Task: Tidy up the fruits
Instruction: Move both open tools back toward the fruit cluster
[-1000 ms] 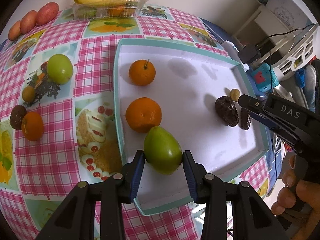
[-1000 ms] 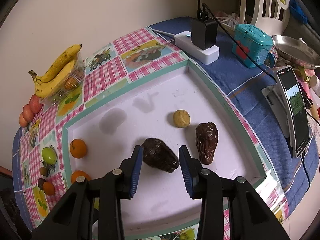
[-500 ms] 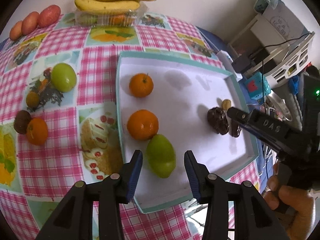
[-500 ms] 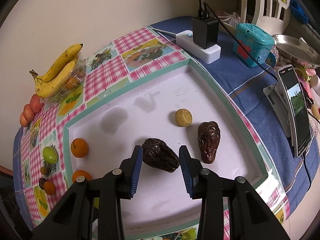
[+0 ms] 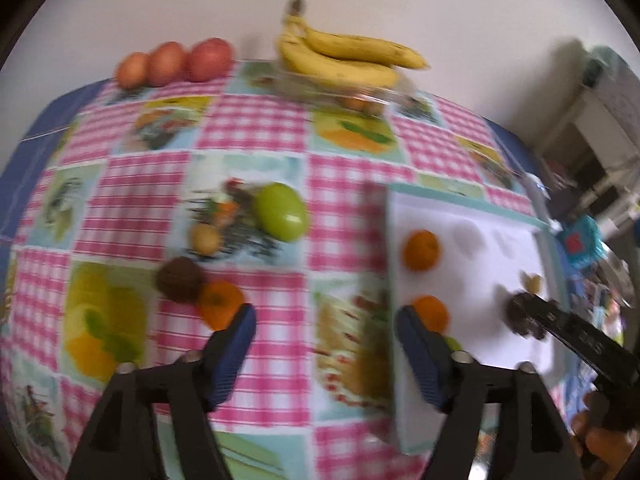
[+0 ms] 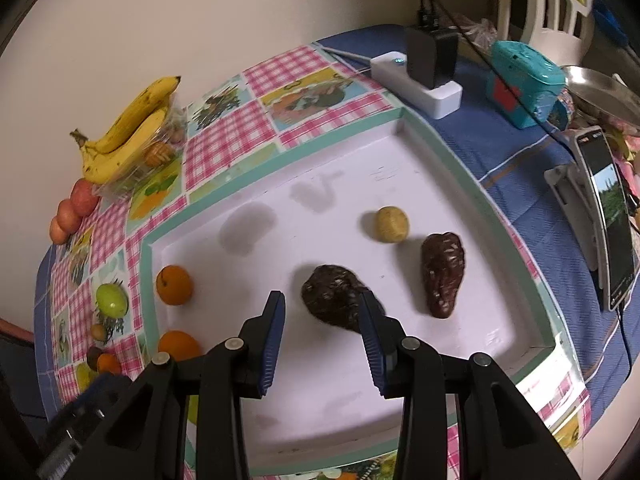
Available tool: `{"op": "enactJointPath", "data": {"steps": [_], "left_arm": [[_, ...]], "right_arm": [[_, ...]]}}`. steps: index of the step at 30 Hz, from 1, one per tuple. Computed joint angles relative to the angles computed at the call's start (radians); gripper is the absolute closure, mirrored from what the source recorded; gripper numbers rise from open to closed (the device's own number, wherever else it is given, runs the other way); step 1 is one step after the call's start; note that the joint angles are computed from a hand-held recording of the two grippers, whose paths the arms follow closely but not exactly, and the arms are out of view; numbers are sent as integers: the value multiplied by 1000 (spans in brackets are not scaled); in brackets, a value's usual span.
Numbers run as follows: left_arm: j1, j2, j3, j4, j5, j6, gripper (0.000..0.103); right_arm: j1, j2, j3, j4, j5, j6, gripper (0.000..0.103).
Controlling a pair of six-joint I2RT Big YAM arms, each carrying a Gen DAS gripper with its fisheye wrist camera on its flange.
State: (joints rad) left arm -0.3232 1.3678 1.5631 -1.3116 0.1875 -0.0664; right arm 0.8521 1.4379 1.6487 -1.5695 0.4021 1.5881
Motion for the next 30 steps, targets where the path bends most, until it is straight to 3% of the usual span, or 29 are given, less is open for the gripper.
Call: {"op": "enactJointPath", "data": {"steps": [2, 4, 6, 9, 16, 21, 30], "left_arm": [[16, -4, -11, 17, -42, -27, 0], [32, -2, -13, 19, -54, -34, 0], [29, 2, -16, 23, -82, -43, 0], [26, 0, -25, 26, -117, -41, 0], [29, 1, -26, 27, -137, -44, 0], [38, 5, -19, 26, -140, -48, 0], [116, 19, 5, 39, -125, -60, 0]], "right_arm": [[2, 12, 13, 1, -1, -19, 63], [3, 24, 25, -7, -3, -30, 58], [4, 37, 39, -16, -4, -47, 42], [4, 57, 58, -31, -8, -72, 33], [7, 86, 82, -62, -9, -101, 26], [12, 92, 85, -67, 8, -108, 10], [16, 103, 89, -61, 18, -115, 9]]}}
